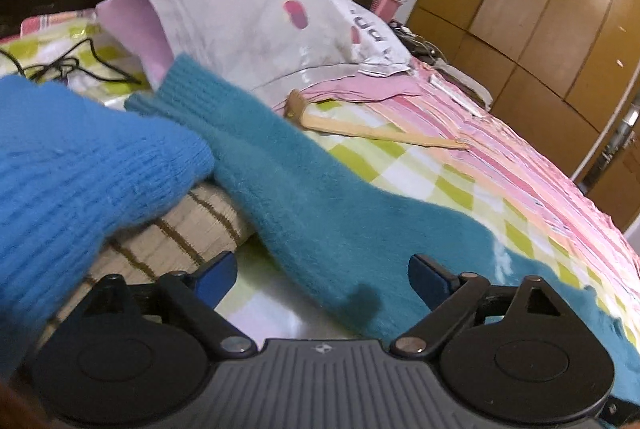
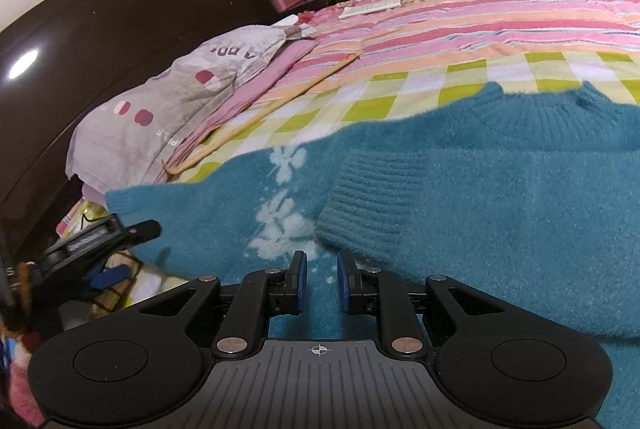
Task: Fold small clothes
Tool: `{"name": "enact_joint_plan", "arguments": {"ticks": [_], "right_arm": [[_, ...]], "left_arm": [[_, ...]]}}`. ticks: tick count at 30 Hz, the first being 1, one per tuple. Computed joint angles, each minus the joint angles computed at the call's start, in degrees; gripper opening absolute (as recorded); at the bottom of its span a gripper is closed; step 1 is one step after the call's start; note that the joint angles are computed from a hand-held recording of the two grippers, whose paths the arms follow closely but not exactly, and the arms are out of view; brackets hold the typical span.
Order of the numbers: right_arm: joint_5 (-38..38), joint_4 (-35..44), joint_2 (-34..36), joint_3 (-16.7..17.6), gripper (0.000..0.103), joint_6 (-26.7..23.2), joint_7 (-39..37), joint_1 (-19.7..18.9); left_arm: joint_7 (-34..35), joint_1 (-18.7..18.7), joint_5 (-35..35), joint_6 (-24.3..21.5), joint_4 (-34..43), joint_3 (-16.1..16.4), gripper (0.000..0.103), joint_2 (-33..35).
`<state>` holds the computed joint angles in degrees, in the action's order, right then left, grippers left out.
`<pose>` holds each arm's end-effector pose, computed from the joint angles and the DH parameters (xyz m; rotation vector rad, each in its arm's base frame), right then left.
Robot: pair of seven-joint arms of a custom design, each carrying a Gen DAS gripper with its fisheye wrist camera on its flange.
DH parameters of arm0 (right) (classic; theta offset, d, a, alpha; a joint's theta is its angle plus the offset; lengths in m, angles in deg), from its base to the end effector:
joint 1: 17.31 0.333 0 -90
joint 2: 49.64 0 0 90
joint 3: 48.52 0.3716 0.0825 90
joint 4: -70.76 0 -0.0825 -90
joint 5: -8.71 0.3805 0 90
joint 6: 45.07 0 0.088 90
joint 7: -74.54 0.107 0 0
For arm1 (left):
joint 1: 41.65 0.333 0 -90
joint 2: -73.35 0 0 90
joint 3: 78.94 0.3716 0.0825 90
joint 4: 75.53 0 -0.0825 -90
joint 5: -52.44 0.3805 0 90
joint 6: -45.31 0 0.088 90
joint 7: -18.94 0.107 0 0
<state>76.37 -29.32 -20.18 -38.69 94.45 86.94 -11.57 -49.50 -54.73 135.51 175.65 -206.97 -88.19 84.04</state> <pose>0.6845 0.1754 0.3530 -2.0327 0.9422 0.1073 0.5000 -0.1777 0.3242 -2.2625 0.3747 -0.6949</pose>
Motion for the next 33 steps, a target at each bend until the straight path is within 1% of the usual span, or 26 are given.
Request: {"name": "enact_joint_plan", "arguments": {"ticks": [4,8,9,10,11,12,14,15,16,20,23,24,25,27,33], "right_arm": [[0.3,-0.41,-0.33,0.09,0.018,-0.28,-0.59,-0.12],[0.31,-0.91,-0.61,-0.09,0.018,-0.58,-0.74,0.0],[0.25,-1.02,-0.65,-0.14,0.018,-0.53,-0.77,0.09],[0.19,-1.04,-0.65,-0.18,0.018,-0.51,-0.79,0.15],[0.26,-1.07,-0.64,-0.18,0.018,-0.49,-0.84,0.16],[0.41,-1.03,-0.6,-0.16,0.018,-0.51,-0.85,0.13],[0.75,-0.97,-0.49,-0.13,0.018,-0.56,-0.71,0.09],[0.74,-0.81,-0.33,-0.17,0.018,-0.55,-0.52,0.12],[0.69,-0.74,-0.22,-0.21,0.018,-0.4,-0.35,0.2],[0.28,-0.55,-0.03,-0.34,0.018,-0.56,0.48,0.06],[0.42,-0.57,-0.19,-0.32,0.018,-0.76,0.29,-0.29],[0.49,-0.5,-0.21,-0.33,0.018,-0.86,0.28,-0.41],[0.6,-0.46,-0.27,-0.34,0.018,-0.98,0.29,-0.53],[1.08,-0.36,-0.33,-0.32,0.018,-1.22,0.21,-0.86],[2.28,-0.36,-0.55,-0.65,0.018,-2.42,1.05,-1.87]], "left_arm": [[-3.47,0.65,2.95,-0.01,0.3,0.83,0.097,0.48],[-4.11,1.53,3.89,0.15,1.74,1.42,0.096,1.53],[-4.61,1.67,4.3,0.33,1.98,1.53,0.095,1.72],[-5.21,1.66,4.82,0.33,2.16,1.54,0.091,1.82],[-5.57,1.35,5.26,-0.34,2.31,1.4,0.085,1.81],[-5.27,1.07,5.27,-1.06,2.47,1.25,0.085,1.76],[-4.14,-0.03,5.82,-4.23,2.89,0.86,0.085,1.8],[-2.58,-0.11,5.7,-4.88,3.36,0.88,0.084,1.94],[-1.84,0.12,5.68,-4.65,3.63,1.03,0.084,1.98],[-2.79,2.11,5.51,-1.67,4.54,2.16,0.083,2.45],[-0.09,3.06,3.69,-0.96,5.34,2.64,0.083,3.02],[1.15,3.38,2.72,-0.66,5.48,2.78,0.078,3.04],[1.44,3.54,2.43,-0.28,5.37,2.86,0.07,2.85],[0.46,3.53,3.99,0.25,4.83,2.92,0.065,2.05],[2.55,2.18,9.07,-1.09,6.98,2.02,0.062,1.8]]}}
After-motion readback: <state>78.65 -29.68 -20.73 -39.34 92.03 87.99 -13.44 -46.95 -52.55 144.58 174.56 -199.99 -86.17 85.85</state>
